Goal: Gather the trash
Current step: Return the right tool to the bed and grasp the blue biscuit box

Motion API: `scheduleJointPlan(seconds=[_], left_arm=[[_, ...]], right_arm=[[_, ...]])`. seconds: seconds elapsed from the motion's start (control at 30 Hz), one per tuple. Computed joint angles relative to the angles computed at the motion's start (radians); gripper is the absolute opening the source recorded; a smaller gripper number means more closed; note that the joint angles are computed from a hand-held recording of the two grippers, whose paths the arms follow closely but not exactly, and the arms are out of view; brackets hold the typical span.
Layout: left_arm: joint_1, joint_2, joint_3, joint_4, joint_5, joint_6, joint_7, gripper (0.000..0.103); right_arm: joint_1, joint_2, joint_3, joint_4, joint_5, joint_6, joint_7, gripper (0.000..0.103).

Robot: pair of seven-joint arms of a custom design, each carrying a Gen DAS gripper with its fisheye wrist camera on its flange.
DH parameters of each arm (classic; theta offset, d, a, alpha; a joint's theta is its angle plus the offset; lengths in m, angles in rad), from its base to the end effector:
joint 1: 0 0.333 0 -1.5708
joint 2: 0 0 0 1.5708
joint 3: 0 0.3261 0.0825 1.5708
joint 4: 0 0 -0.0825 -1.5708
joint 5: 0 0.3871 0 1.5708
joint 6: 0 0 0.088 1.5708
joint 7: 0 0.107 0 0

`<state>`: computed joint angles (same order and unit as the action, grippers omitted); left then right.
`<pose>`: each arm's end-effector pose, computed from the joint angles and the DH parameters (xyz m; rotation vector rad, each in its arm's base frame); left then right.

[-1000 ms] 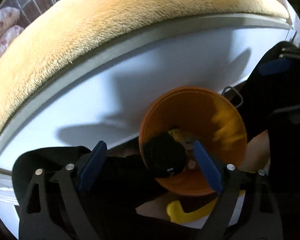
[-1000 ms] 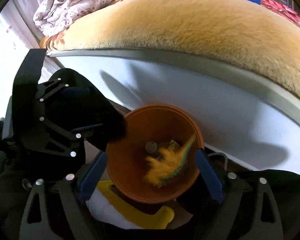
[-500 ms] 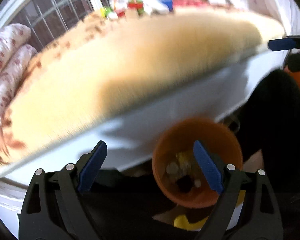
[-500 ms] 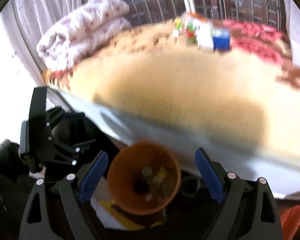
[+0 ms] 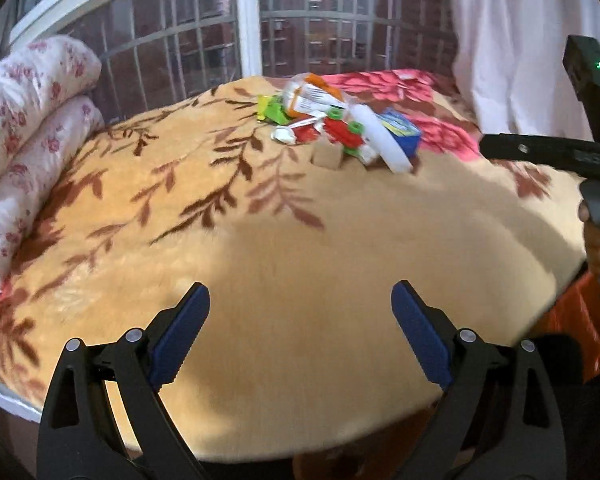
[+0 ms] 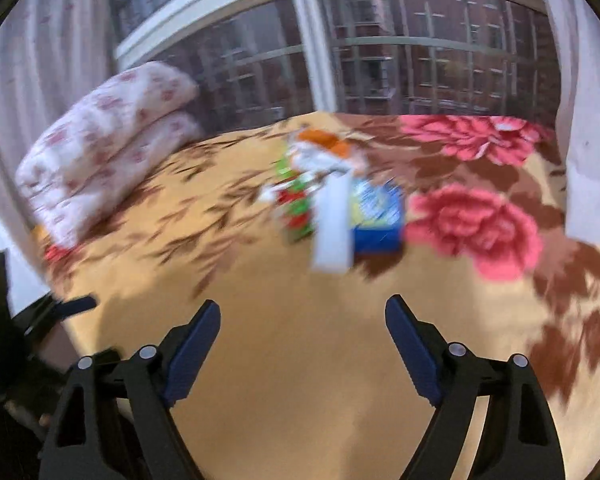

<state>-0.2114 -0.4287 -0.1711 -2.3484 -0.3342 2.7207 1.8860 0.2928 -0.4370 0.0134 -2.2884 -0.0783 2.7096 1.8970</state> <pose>0.4366 -0.1749 0.5935 -1.3483 2.1829 -0.9532 0.4470 0.1454 0.6319 -1.6909 1.6287 -0.5603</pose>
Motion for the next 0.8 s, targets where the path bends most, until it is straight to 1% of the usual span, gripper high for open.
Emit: scheduleJointPlan(seconds=[0.03, 0.07, 0.1, 0.13, 0.23, 0.37, 0.4, 0.5, 0.53, 0.57, 0.63, 0.73, 0.8], left_arm=[[0.001, 0.014, 0.001, 0.011, -0.004, -0.004, -0.008, 0.090], [0.001, 0.033, 0.003, 0.028, -0.011, -0.009, -0.015, 0.090], [-0.005, 0.051, 0.009, 0.041, -0.024, -0.014, -0.014, 0.090], [-0.008, 0.060, 0.010, 0.048, -0.034, -0.015, -0.014, 0.090], [-0.006, 0.079, 0.002, 0.060, -0.032, -0.009, -0.012, 0.090], [0.001, 0.092, -0.012, 0.061, -0.001, 0.009, -0.007, 0.090], [-0.002, 0.097, -0.009, 0.065, -0.002, 0.006, 0.000, 0.090], [-0.009, 0.112, 0.000, 0.077, -0.016, -0.005, 0.013, 0.090], [-0.011, 0.114, 0.002, 0.079, -0.022, -0.010, 0.017, 0.090], [-0.013, 0.117, 0.004, 0.081, -0.029, -0.014, 0.022, 0.090], [-0.017, 0.121, 0.009, 0.085, -0.046, -0.020, 0.034, 0.090], [-0.012, 0.130, 0.001, 0.089, -0.048, -0.020, 0.033, 0.090], [-0.007, 0.135, -0.003, 0.092, -0.044, -0.023, 0.023, 0.090]], right_arm=[[-0.030, 0.051, 0.005, 0.046, -0.025, -0.009, 0.015, 0.079], [-0.044, 0.077, 0.007, 0.068, -0.038, -0.014, 0.023, 0.077], [-0.060, 0.125, 0.005, 0.111, -0.048, -0.026, 0.033, 0.073], [-0.061, 0.168, -0.006, 0.148, -0.035, -0.035, 0.025, 0.070], [-0.076, 0.261, -0.013, 0.220, -0.028, -0.040, 0.010, 0.070], [-0.091, 0.346, -0.004, 0.285, -0.040, -0.045, -0.003, 0.069], [-0.095, 0.359, -0.002, 0.295, -0.048, -0.048, -0.006, 0.068], [-0.110, 0.398, 0.008, 0.329, -0.143, -0.090, 0.052, 0.054], [-0.114, 0.405, 0.009, 0.333, -0.180, -0.096, 0.086, 0.053], [-0.117, 0.407, 0.007, 0.331, -0.196, -0.086, 0.108, 0.053], [-0.121, 0.413, 0.003, 0.335, -0.190, -0.071, 0.111, 0.053], [-0.124, 0.443, 0.002, 0.370, -0.206, -0.075, 0.112, 0.053], [-0.126, 0.474, 0.001, 0.400, -0.194, -0.088, 0.102, 0.053]])
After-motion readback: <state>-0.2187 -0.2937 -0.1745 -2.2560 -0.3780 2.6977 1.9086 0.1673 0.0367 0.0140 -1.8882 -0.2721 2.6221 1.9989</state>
